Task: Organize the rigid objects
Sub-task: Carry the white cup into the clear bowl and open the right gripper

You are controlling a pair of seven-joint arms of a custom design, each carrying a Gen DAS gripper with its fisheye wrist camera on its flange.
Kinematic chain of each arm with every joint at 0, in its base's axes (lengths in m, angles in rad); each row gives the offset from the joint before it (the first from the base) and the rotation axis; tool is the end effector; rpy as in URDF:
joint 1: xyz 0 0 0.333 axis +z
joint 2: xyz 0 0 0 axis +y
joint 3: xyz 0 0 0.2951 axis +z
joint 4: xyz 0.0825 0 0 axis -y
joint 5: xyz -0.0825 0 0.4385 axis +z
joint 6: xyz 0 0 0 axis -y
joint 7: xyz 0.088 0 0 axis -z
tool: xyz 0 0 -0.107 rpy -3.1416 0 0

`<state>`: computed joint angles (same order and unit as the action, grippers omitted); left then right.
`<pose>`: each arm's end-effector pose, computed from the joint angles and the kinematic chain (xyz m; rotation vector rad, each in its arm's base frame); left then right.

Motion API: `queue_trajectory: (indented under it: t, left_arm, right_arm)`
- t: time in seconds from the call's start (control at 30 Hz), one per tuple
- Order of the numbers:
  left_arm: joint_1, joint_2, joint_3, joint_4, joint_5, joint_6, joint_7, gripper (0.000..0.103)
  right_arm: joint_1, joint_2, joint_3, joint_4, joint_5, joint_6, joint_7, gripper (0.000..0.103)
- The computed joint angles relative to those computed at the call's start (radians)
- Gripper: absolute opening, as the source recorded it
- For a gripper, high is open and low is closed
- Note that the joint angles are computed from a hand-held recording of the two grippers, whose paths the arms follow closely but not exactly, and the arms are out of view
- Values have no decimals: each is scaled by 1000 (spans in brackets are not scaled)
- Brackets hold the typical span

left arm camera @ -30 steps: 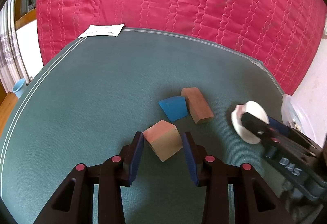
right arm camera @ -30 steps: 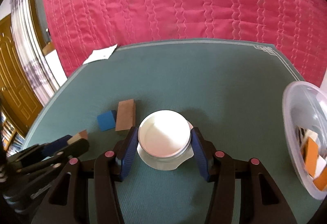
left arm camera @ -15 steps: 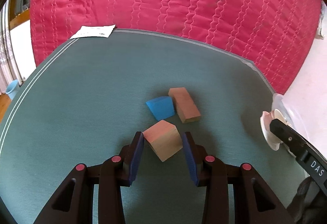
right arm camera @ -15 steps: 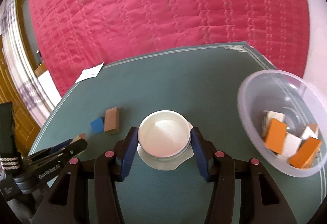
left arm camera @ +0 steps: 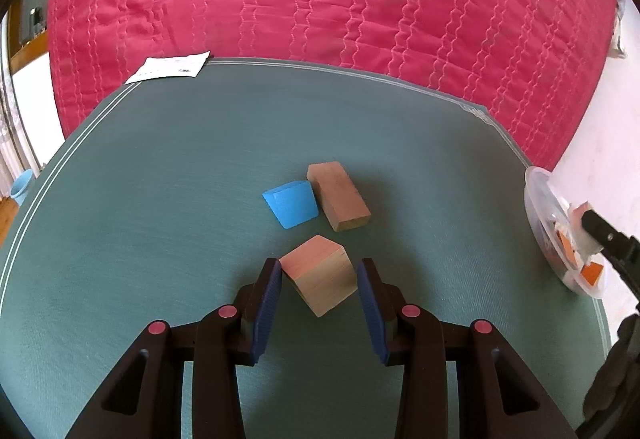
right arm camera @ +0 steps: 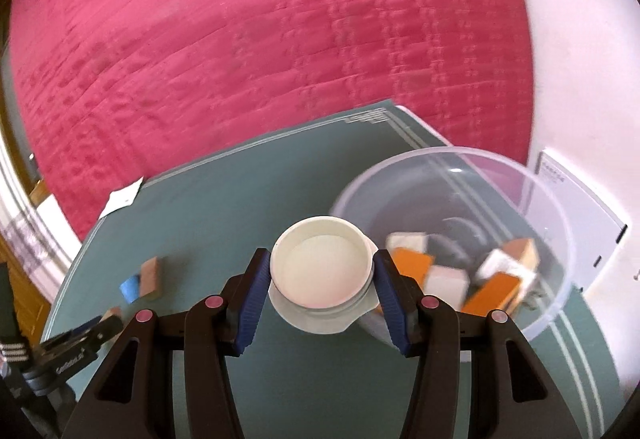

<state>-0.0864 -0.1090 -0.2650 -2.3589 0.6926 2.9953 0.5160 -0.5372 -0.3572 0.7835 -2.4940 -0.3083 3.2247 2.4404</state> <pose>0.5193 -0.2398 0.3889 -1.8591 1.7790 -0.8923 0.5112 0.1683 0.4343 -1.4090 1.7251 -0.6905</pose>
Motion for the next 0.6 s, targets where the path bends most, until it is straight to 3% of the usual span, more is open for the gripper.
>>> queue_trajectory:
  t: [0.27, 0.43, 0.6]
  left_arm:
    - [-17, 9, -4, 20, 29, -34, -8, 42]
    - [-32, 13, -4, 35, 51, -56, -14, 42]
    - [-44, 24, -10, 62, 109, -60, -41, 42]
  right_arm:
    - [-107, -42, 48, -17, -2, -4, 33, 53]
    - [-284, -67, 170, -11, 22, -5, 80, 54]
    - [-258, -55, 109, -41, 20, 12, 104, 57]
